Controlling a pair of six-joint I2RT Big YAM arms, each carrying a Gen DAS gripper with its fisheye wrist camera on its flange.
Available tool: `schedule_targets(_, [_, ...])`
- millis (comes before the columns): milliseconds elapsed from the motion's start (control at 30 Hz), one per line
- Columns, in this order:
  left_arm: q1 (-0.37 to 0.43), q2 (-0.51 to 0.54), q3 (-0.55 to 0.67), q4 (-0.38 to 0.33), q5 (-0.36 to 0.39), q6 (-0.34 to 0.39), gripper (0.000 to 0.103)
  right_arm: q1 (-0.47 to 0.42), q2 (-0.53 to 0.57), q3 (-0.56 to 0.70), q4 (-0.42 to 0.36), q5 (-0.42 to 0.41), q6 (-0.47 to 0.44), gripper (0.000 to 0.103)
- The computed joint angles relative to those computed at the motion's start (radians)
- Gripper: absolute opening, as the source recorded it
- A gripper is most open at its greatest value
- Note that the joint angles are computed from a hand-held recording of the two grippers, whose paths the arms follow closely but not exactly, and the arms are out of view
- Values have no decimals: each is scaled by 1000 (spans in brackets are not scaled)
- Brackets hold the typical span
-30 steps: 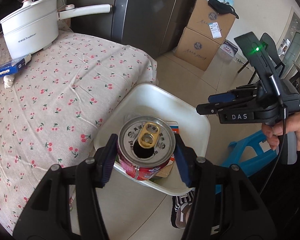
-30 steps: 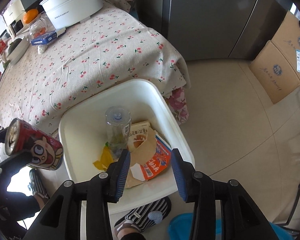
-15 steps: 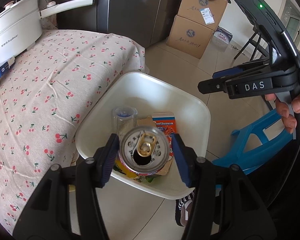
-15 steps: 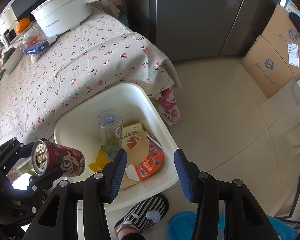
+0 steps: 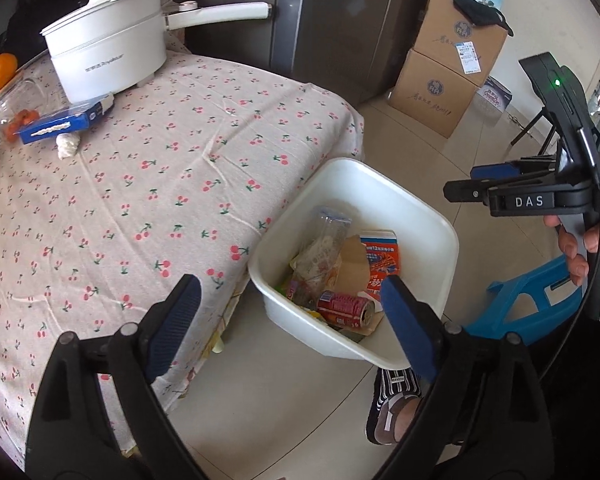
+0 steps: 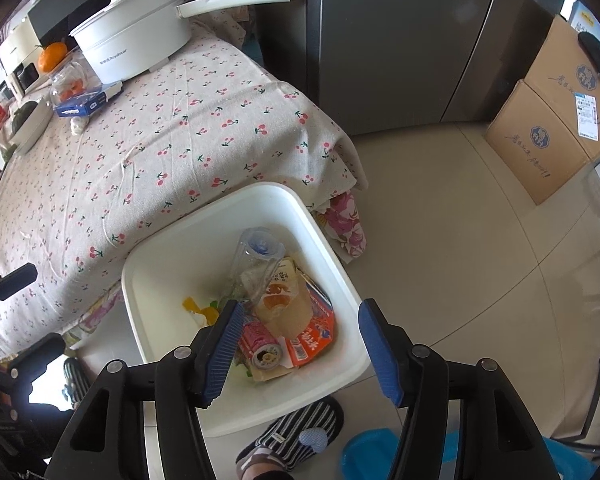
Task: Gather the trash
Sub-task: 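Grasp the white tissue ball with the left tool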
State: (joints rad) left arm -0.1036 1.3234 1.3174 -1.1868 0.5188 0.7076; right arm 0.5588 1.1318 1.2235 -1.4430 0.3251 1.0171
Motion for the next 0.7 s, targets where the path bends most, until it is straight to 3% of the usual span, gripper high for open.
schedule_targets(100, [40,24,34,3,1,-22,93,5,24,26,11,9,-11,69])
schedule_targets(333, [126,94,123,44,-10,-105,97,17,112,120,37,31,-60,73])
schedule_targets(533, [159,155,179,164,-49,-146,98,18,206,216,69,52,-109,77])
schedule_targets(700, [159,271,285,189,-85,-175,98,0,294,303,117,85,-180,77])
